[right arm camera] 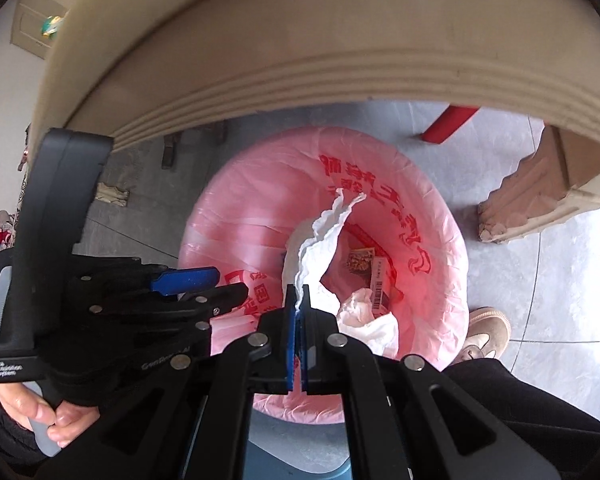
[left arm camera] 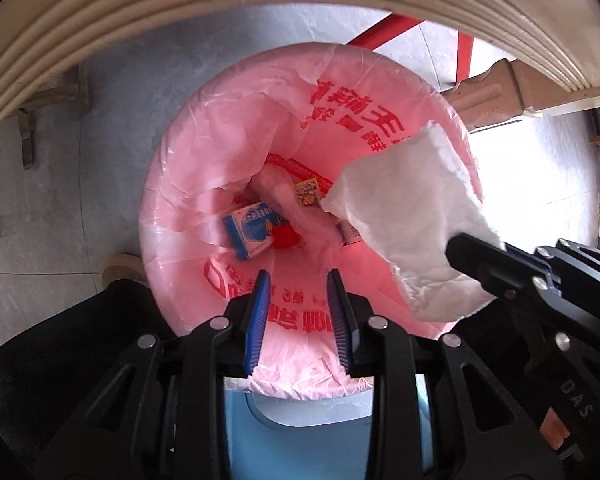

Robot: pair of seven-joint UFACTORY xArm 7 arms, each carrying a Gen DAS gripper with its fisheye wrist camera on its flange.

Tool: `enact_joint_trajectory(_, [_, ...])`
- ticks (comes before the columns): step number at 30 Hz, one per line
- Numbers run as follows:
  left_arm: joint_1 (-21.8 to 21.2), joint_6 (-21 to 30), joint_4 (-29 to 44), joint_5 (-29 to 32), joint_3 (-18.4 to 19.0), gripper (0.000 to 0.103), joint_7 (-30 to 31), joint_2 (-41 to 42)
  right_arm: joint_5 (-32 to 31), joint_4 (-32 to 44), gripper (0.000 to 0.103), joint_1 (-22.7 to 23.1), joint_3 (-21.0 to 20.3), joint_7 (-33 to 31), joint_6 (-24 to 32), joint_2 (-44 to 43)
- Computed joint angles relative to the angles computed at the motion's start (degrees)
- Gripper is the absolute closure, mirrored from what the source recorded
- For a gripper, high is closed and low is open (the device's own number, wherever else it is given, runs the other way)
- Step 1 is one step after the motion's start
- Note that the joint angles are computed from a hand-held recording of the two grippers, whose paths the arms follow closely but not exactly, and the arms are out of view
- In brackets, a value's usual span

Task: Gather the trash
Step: 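Lower both grippers over the pink bin and open them to drop items, then raise both open grippers out of the bin back over the table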

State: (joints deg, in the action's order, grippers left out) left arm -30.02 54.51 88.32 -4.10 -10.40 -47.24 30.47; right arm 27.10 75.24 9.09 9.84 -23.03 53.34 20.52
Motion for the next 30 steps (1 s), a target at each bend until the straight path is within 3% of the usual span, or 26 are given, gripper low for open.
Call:
enact_joint_trajectory(11, [0.12, 1.48, 1.46, 0.19, 0.46, 0.073, -0.08, 1.74, -3.81, 2.17, 0.097, 0.91, 0.12, 2.72, -1.70, 3.71])
enact_joint_trajectory(15, [0.01, 1.97, 2.05, 0.13, 0.35, 0.069, -0.09, 1.84, -4.82, 2.21, 0.090, 1.10, 0.01, 3.61, -1.60, 3.81])
enact_joint_trajectory(24, [-0.24, 2.06, 1.03, 0.97, 0.61, 0.065, -1.16, 0.66, -5.26, 1.57, 0.089, 0.86, -0.02, 3.98, -1.55, 2.88])
enact_joint_trajectory(28, [-0.38, 1.85, -0.11, 1.41, 0.58, 0.056, -1.60, -0.66, -5.74, 1.12, 0.088, 0.98, -0.17, 4.26, -1.53, 2.12])
enact_joint_trajectory(30, [-0.68, 2.19, -0.42, 1.98, 0.57, 0.052, -1.91, -1.39, -5.76, 0.30, 0.081, 0.90, -0.25, 4.23, -1.74, 1.02])
